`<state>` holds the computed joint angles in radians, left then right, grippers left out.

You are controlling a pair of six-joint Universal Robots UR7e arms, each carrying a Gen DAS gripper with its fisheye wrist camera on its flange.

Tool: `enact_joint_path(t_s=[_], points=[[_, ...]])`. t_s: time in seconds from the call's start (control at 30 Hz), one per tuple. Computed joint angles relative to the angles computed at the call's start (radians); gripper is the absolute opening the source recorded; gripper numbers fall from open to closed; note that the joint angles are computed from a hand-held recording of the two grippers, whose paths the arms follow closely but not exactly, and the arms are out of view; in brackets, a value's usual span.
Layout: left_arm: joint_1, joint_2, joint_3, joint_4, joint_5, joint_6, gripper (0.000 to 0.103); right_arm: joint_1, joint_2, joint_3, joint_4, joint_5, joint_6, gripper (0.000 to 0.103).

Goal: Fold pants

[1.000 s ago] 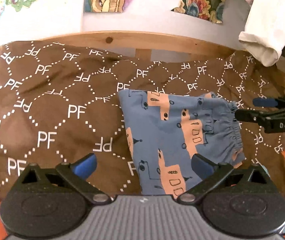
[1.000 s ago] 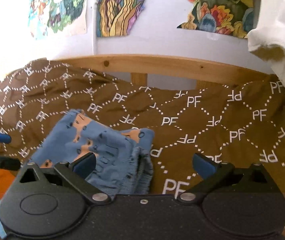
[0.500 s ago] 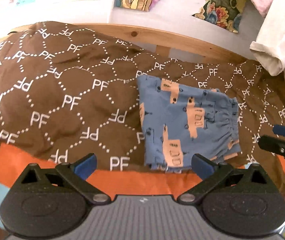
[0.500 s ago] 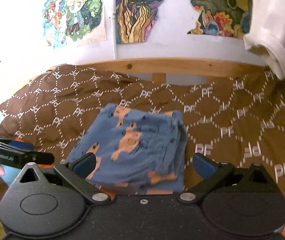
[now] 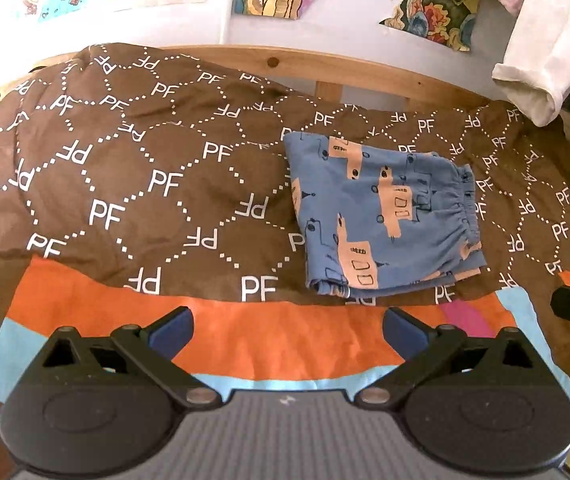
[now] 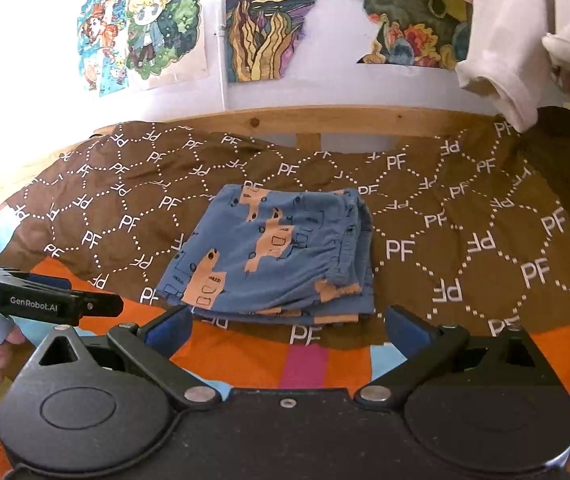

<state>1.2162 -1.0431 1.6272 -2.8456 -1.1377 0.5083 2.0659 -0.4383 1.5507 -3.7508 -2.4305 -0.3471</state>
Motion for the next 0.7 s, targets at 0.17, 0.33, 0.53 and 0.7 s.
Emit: enact_joint_path(t_s=[0.17, 0.33, 0.53, 0.7], points=[[0.003, -0.023, 0.042, -0.038, -0.007, 0.046, 0.103, 0.027, 0.045, -0.032, -0.082, -0.069, -0.041, 0.102], [0.007, -0.045, 0.102, -0.128, -0.027, 0.127, 0.103, 0.043, 0.082, -0.042, -0.176, -0.111, -0.070, 0.102], [0.012, -0.070, 0.149, -0.167, -0.058, 0.161, 0.103, 0.047, 0.084, -0.010, -0.164, -0.144, 0.005, 0.102], [0.011, -0.078, 0.165, -0.153, -0.037, 0.169, 0.103, 0.047, 0.075, 0.020, -0.119, -0.149, 0.072, 0.102]])
